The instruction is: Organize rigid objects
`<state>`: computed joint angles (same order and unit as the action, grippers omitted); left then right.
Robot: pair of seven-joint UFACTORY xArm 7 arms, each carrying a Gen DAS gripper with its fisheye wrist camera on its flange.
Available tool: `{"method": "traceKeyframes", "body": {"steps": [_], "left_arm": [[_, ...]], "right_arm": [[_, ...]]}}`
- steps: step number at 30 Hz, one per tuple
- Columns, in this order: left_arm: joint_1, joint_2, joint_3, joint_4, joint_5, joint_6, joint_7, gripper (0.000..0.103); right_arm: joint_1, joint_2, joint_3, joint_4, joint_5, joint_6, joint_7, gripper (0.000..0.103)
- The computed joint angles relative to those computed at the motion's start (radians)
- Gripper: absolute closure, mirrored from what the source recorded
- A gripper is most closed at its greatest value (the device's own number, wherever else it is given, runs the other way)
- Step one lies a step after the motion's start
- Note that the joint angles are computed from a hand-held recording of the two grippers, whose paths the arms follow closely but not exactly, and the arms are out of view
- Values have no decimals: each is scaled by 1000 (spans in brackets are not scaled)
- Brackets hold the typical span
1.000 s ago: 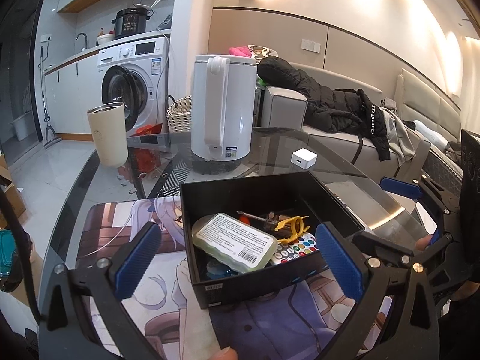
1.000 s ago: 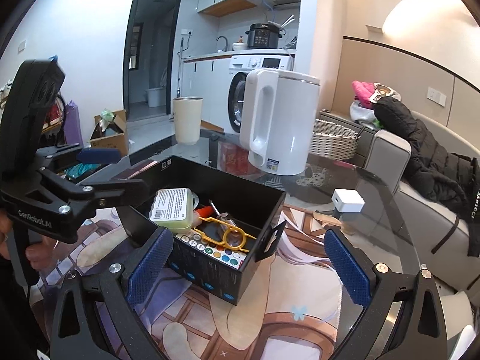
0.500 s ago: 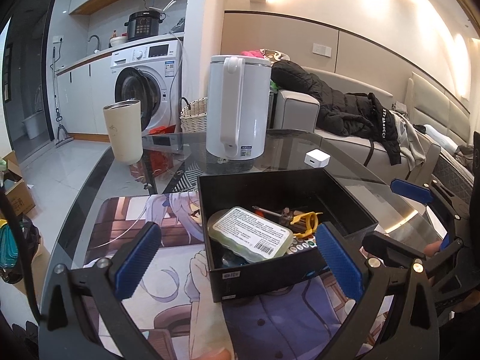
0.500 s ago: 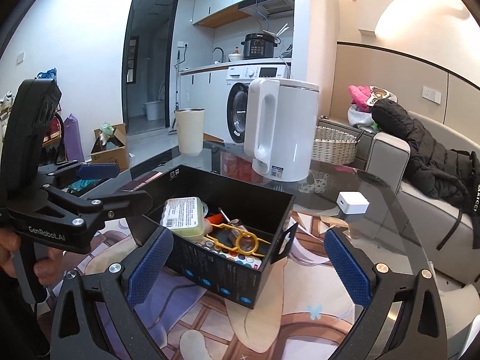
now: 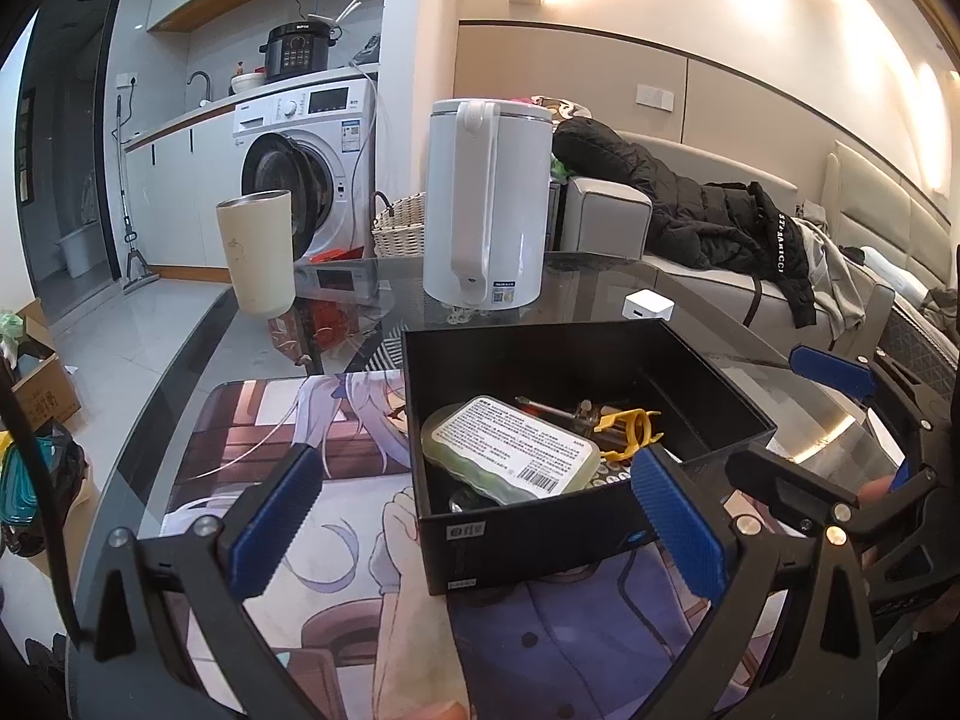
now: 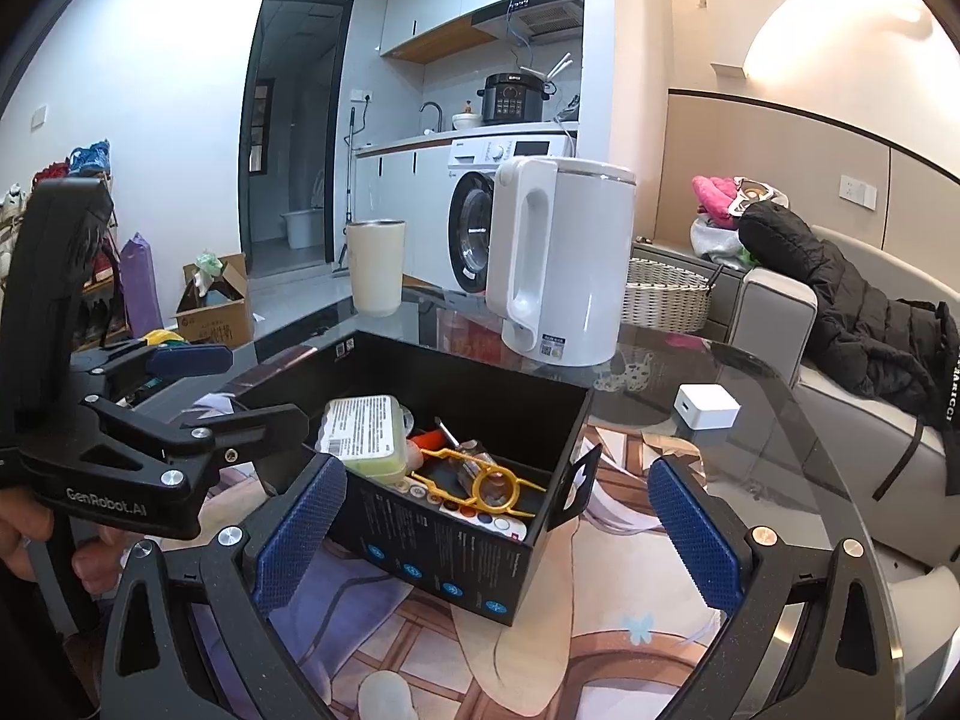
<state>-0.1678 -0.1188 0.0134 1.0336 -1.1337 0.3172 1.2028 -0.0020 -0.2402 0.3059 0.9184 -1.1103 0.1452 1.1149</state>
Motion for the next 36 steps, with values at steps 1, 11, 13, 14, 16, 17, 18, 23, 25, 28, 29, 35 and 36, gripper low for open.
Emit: {"method": "traceKeyframes", "body": {"steps": [1,11,13,14,16,17,18,23,25,28,29,35,36], "left_arm": [[-1,-1,0,-2,-4,-1,5,0],[-6,0,-9,-11,-1,-30,-2,0],[-9,-1,-5,-10,-8,-25,7,0],[-10,-2,-6,-12,-11,-32,8,0],[-13,-5,-4,-14,-22,-34,18,0],[-15,-6,-3,-15,-28,-39,24,0],[-16,-7,-3,-16,-31,-40,27,0],[-23,-12,-5,-23,-37,-60,36,0],[-26,-14,-2,-24,-42,-58,43,0],[-28,-15,0,-25,-45,-61,44,0],[-29,-16,0,-25,-45,-63,44,0],[-31,-15,1,-24,-44,-62,43,0],[-31,-14,2,-23,-44,-61,43,0]], "right_arm": [[-3,-1,4,1,-10,-1,10,1],[-2,-7,6,9,-94,12,109,1],[5,-8,-2,7,-95,11,112,1],[10,-8,-5,6,-91,13,108,1],[13,-7,-6,7,-95,18,113,1],[13,-7,-6,7,-100,18,117,1],[14,-7,-7,8,-107,19,123,1],[22,-8,-15,8,-123,23,138,1],[26,-8,-19,8,-119,25,137,1],[27,-9,-22,7,-120,24,136,1],[28,-9,-22,7,-120,25,136,1],[29,-10,-24,7,-120,24,137,1],[29,-10,-24,6,-122,23,138,1]]}}
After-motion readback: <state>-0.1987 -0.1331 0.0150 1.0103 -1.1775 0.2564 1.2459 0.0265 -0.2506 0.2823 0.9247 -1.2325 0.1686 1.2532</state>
